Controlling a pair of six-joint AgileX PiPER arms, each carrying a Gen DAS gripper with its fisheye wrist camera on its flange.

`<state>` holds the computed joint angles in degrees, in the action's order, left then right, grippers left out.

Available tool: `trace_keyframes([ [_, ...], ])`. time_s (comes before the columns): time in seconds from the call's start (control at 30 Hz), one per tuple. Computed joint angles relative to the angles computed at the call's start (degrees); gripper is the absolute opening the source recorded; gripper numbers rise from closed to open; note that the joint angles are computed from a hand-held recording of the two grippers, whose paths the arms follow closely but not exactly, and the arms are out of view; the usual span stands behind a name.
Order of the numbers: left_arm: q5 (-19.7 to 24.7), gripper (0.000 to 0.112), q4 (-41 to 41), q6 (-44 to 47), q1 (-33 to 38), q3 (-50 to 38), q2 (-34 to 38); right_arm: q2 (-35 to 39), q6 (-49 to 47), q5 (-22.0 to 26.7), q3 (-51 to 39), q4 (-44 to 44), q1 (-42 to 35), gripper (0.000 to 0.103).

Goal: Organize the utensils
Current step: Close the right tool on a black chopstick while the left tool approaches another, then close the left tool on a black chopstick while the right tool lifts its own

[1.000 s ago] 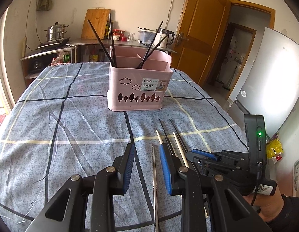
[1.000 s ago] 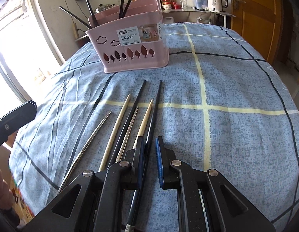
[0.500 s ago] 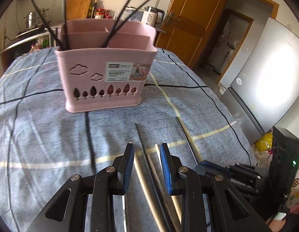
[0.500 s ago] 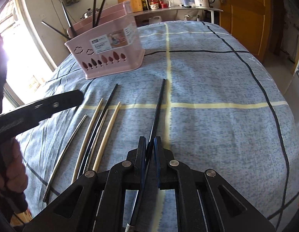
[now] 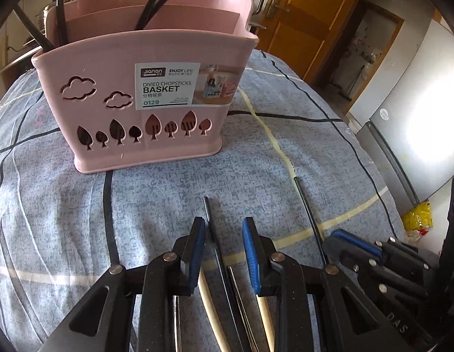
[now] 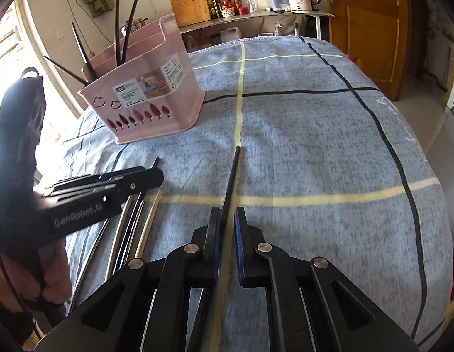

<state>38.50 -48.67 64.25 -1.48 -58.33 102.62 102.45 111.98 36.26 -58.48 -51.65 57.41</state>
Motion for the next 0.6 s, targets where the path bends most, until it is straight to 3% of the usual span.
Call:
trace_keyframes([
  [0.17, -2.2, 0.015, -0.4, -0.7, -0.9, 0.9, -0.1, 1.6, -5.2, -3.2, -1.7, 2.4, -4.1, 0.009],
  [0.23, -1.1, 0.011, 0.0, -0.8, 0.3, 0.3, 0.1, 2.6, -8.3, -3.4, -3.1, 4.3, -5.3, 0.009],
  [0.6, -2.9, 0.006, 5.5, -3.9, -2.5, -1.3, -0.2, 4.2, -12.0, -2.6, -5.8, 7.1, -6.9, 0.006],
])
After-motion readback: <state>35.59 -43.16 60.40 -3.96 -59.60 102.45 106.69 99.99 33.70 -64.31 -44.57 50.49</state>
